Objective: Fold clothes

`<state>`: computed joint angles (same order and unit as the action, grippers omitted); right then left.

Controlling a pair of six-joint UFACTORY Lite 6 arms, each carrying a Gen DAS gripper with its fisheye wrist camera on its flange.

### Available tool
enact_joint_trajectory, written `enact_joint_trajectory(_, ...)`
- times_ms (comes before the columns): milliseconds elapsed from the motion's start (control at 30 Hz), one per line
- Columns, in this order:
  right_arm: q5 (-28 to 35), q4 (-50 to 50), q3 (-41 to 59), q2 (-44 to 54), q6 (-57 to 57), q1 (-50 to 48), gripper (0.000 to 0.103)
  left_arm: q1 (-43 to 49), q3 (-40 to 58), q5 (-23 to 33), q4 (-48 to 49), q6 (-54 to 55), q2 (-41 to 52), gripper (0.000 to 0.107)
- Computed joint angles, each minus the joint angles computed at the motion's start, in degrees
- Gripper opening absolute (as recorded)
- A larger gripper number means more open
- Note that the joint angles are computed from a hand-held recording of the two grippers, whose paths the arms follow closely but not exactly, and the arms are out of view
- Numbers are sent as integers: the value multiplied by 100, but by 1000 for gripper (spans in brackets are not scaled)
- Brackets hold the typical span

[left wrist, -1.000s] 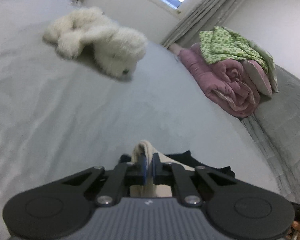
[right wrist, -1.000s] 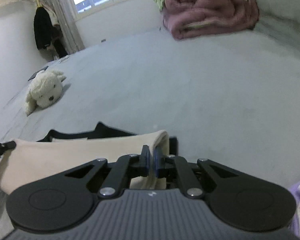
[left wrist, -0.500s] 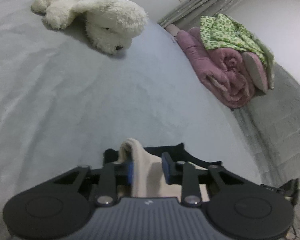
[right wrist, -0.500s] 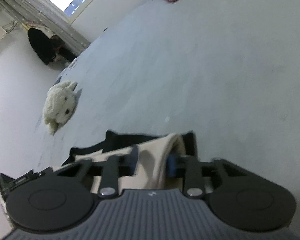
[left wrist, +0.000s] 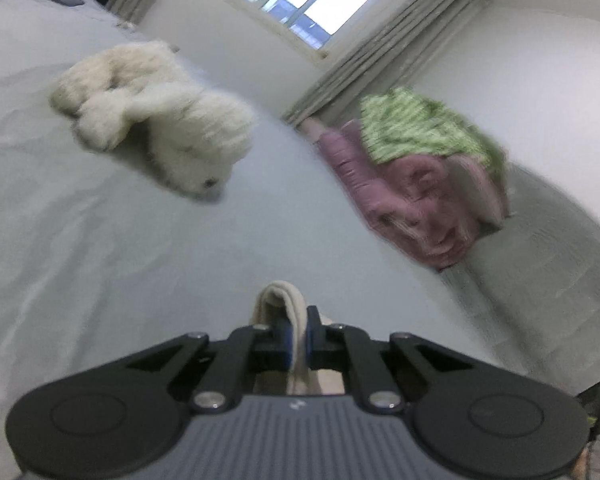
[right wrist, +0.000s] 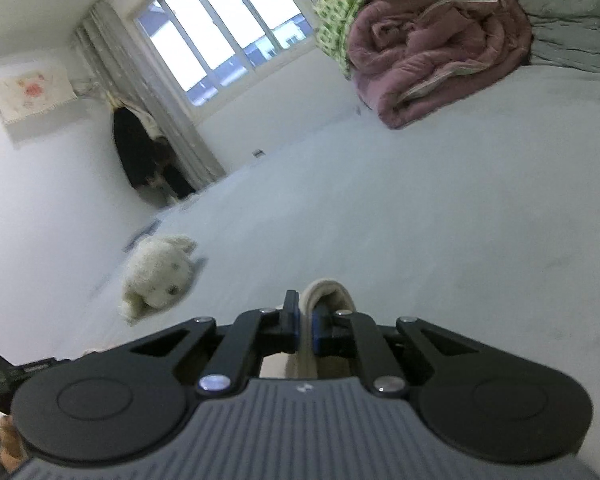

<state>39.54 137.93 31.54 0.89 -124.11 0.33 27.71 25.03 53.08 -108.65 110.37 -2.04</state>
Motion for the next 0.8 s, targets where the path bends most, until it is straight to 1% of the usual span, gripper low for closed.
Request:
enact_joint_trajectory(33,-97,136,52,152,-106,53,9,-113,31,-123,-123,112,119,6)
enact_joint_trajectory(100,-290,417,171,464,-318,158,9,-191,72,-65,-238,238,336,6)
enact_joint_trajectory(200,-266,131,293,558,-12,114,10,-75,134,167,-29,140,442,7)
enact_joint_trajectory(233,-236,-4,329,567,124,87,11,-96,176,53,28,40,405,13)
enact_joint_trajectory(300,-376,-307,388,555,440,83,15,-198,237,-309,95,-163,272,21)
enact_joint_trajectory(333,-460,-547,456,590,732,24,18,-280,246,-521,75,-188,193,21)
enact_joint_trajectory(433,-396,-1256,595,761,1518,-255,19,-707,163,-1265,-221,51,-168,21)
enact_joint_trajectory(500,-436,-1360,695,887,1666,-260,19,-1005,121,-1688,-451,218,-391,20)
enact_joint_trajectory(533,-477,-1382,738,936,1707,-247,19,-1155,97,-1889,-591,340,-499,17)
enact_joint_trajectory(567,-551,-1278,724,914,1583,-186,19,-1317,71,-2102,-787,530,-593,15)
enact_joint_trajectory(600,-653,-1050,661,835,1305,-81,17,-1473,65,-2324,-980,730,-655,10)
enact_joint_trajectory(633,-701,-821,587,737,1037,-1,12,-1546,54,-2429,-1098,878,-680,7)
enact_joint_trajectory(700,-702,-382,423,510,540,117,10,-1480,-23,-2339,-1165,981,-728,6)
enact_joint_trajectory(800,-619,181,181,172,-109,248,9,-1208,-65,-2043,-893,791,-811,5)
